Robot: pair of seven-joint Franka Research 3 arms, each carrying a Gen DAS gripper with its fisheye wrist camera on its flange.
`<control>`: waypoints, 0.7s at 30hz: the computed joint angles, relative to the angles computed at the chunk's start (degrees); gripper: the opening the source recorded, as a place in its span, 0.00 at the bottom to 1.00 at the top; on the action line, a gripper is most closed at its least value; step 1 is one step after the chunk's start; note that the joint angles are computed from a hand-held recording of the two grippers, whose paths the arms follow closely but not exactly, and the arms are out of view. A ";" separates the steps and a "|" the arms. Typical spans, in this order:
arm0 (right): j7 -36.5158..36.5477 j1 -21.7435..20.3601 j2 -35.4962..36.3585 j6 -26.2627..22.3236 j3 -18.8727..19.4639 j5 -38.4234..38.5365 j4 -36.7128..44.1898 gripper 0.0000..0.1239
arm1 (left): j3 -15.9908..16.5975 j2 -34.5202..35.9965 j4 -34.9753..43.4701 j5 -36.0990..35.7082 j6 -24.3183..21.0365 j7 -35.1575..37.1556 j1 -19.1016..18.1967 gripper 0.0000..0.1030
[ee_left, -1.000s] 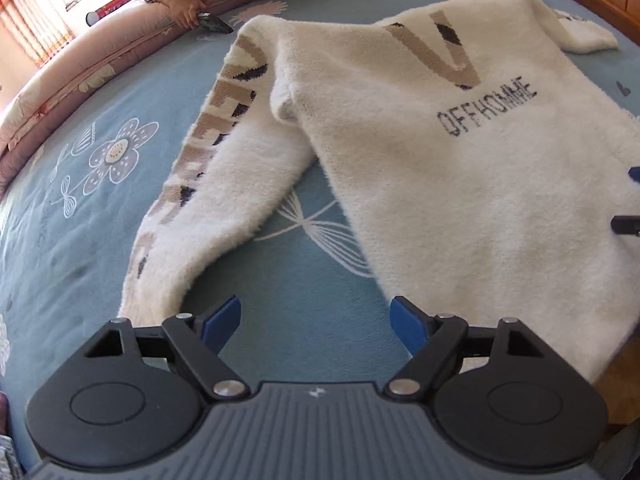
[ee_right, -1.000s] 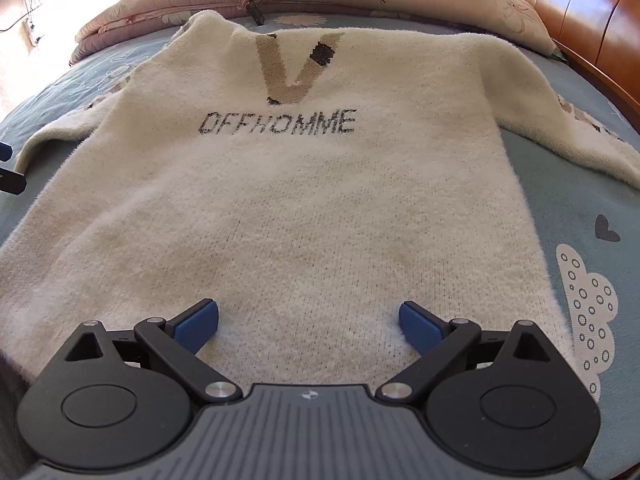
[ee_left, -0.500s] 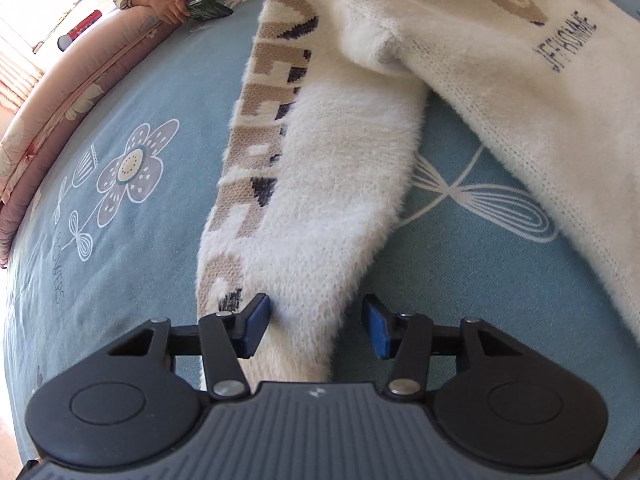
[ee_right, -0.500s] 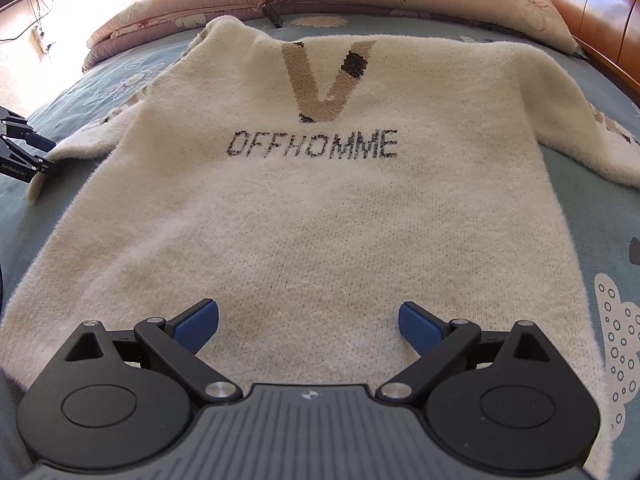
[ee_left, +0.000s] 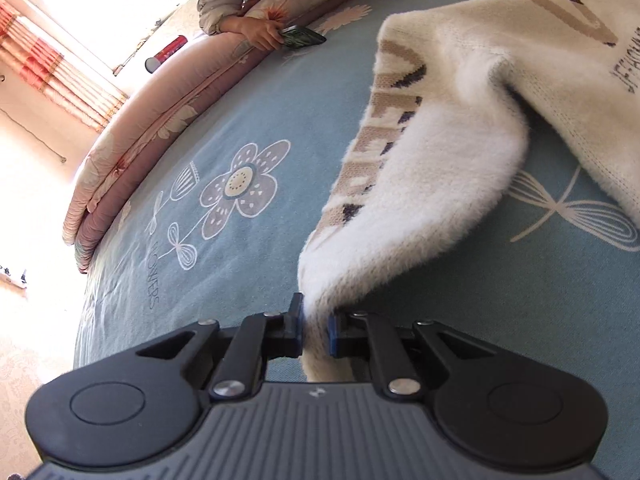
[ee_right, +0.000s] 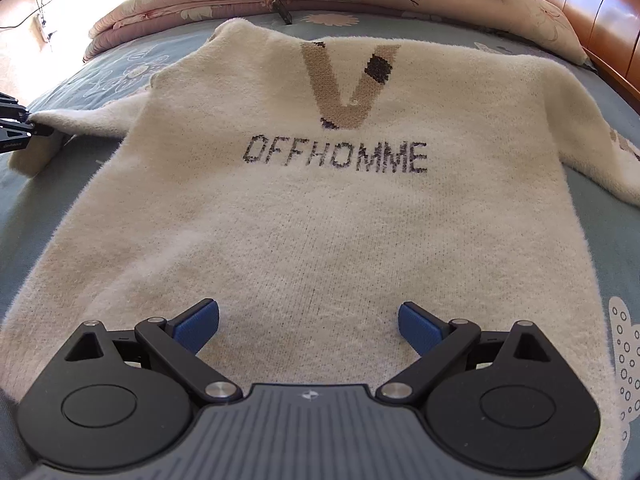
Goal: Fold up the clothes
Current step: 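Grasp the brown-patterned sleeve cuff with the left gripper and pull it straight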
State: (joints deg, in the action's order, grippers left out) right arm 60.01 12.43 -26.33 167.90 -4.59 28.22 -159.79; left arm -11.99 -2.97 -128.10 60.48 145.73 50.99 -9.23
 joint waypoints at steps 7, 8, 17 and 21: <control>0.25 -0.31 -0.91 -0.71 0.14 -0.53 0.01 0.79 | 0.87 -1.32 -0.03 3.25 -8.94 -7.18 2.37 0.09; 0.37 -0.46 -0.93 -0.85 0.27 -0.70 0.07 0.79 | 0.88 -1.12 0.26 3.99 -10.24 -8.49 2.60 0.09; 2.06 -1.64 -1.33 -1.76 1.61 -2.65 -0.07 0.79 | 2.64 3.23 4.53 4.67 -14.50 -14.47 3.91 0.17; 2.25 -1.67 -1.60 -1.83 1.48 -3.17 -0.20 0.79 | 3.92 3.96 4.35 -3.49 -17.11 -15.05 4.62 0.17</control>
